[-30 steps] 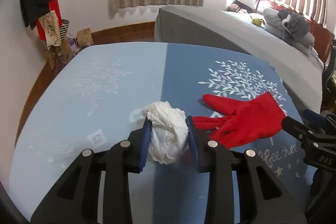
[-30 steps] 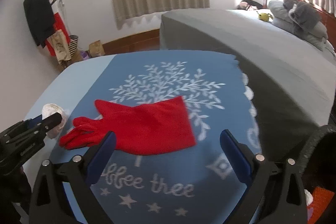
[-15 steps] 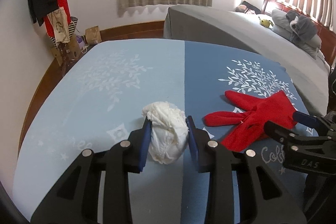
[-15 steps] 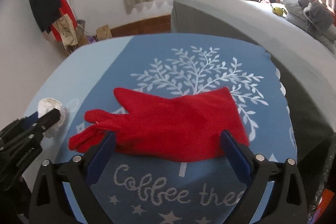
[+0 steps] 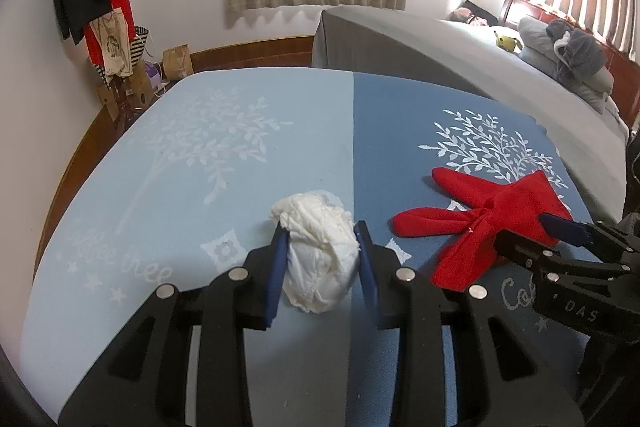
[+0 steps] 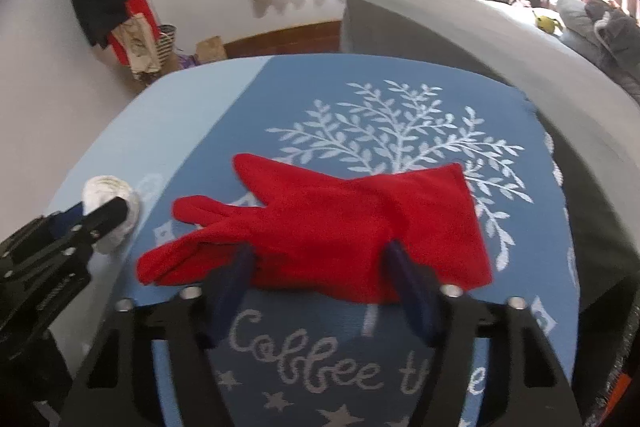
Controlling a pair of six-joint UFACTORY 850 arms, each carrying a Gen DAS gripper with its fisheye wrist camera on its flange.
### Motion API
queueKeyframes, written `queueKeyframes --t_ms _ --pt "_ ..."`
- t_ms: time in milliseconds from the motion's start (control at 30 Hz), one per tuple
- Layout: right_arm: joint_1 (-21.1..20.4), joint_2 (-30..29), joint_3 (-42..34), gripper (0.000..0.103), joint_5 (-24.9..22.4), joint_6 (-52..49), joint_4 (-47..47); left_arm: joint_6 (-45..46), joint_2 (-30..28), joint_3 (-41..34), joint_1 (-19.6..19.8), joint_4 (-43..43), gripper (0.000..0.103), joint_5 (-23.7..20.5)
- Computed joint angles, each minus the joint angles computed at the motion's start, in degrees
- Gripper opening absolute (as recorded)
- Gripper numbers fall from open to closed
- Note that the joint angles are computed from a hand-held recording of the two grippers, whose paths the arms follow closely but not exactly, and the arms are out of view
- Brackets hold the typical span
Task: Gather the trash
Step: 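Grasp the white tissue with the left gripper while the right grasps the red glove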
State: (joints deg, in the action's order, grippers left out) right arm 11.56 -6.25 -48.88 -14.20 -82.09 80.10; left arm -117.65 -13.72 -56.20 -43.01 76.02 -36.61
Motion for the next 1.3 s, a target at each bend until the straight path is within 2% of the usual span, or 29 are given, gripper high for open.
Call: queueKeyframes --t_ms 100,167,333,567,700,833,933,1000,1033,1067,1167,1300 --pt "-0.3 0.1 0.1 0.046 -1.6 -2.2 1.6 0.4 -0.1 -0.1 -0.1 -0.1 0.032 -0.2" --pt "-0.7 -0.1 0.1 0.026 -2.5 -2.6 2.1 0.5 -0.2 -0.1 -0.2 -0.1 0.032 -0.3" --pt "-2.2 -0.6 -0.3 0.010 -4.4 -1.5 2.4 0.2 -0.2 -0.1 -0.2 0.1 0.032 -0.2" --pt "-3.7 2.1 1.1 0.008 -3.3 -8.9 10.2 0.2 -0.2 -0.1 -0.2 0.1 0.032 -0.3" --pt "-5.4 3.3 1.6 0.008 -5.7 -10.4 13.2 -0.1 -0.1 0.1 -0.2 0.4 0.032 -0.2" --pt "-5.2 2.6 0.7 0.008 -6.5 -8.8 10.6 0.7 -0.1 -0.1 -0.3 -0.1 0.032 -0.3" --pt "-4.6 1.6 0.3 0.015 -6.0 -6.9 8.2 0.6 0.0 -0.1 -0.4 0.2 0.032 -0.3" --pt "-4.3 1.3 0.2 0.031 -5.9 -6.3 7.2 0.4 0.0 0.0 -0.3 0.2 0.032 -0.1" --pt "-4.2 1.2 0.4 0.047 -5.8 -6.7 7.4 0.3 0.1 0.0 -0.2 0.4 0.032 0.1" --pt "-3.9 1.0 0.3 0.058 -5.5 -6.9 7.4 0.2 0.1 0.1 -0.2 0.5 0.032 0.2" --pt "-2.9 0.6 0.2 0.080 -2.7 -6.2 6.1 0.2 0.1 0.0 -0.1 0.5 0.032 0.3" --pt "-1.7 -1.4 -1.5 0.081 -0.4 3.9 -4.3 0.1 0.1 0.0 0.0 0.5 0.032 0.6"
